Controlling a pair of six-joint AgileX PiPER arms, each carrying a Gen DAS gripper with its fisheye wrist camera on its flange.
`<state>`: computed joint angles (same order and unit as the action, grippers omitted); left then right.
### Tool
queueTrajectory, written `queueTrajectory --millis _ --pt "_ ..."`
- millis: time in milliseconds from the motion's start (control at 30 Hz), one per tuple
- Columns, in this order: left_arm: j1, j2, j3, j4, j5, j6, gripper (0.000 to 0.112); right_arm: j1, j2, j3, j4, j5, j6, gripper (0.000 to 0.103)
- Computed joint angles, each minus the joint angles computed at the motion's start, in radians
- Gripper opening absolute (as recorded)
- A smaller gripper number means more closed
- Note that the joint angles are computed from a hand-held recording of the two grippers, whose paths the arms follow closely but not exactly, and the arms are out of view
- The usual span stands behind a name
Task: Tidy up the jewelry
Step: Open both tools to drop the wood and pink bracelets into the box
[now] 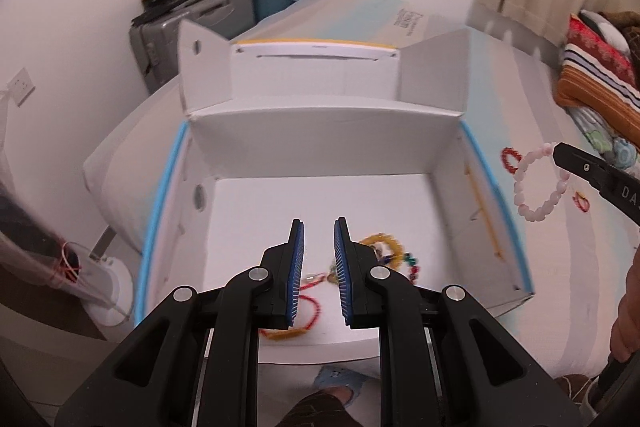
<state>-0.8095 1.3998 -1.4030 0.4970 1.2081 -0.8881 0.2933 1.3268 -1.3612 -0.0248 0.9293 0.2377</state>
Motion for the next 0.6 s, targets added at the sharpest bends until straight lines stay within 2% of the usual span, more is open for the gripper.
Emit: queueTrajectory --millis 233,400,600 --pt "0.128 -0.048 0.101 -0.064 -0.055 0.083 0.014 0.158 0.108 -0.013 -0.059 -0.017 0.088 0.01" --pt "0.211 -0.049 0.161 -0.123 -0.101 0.138 0.014 0.185 0.17 0.004 -0.049 -0.024 0.098 0.01" --pt "0.237 -0.031 0.205 -0.147 -0.123 0.154 0.014 0.195 0.222 0.008 -0.043 -0.02 0.106 0.01"
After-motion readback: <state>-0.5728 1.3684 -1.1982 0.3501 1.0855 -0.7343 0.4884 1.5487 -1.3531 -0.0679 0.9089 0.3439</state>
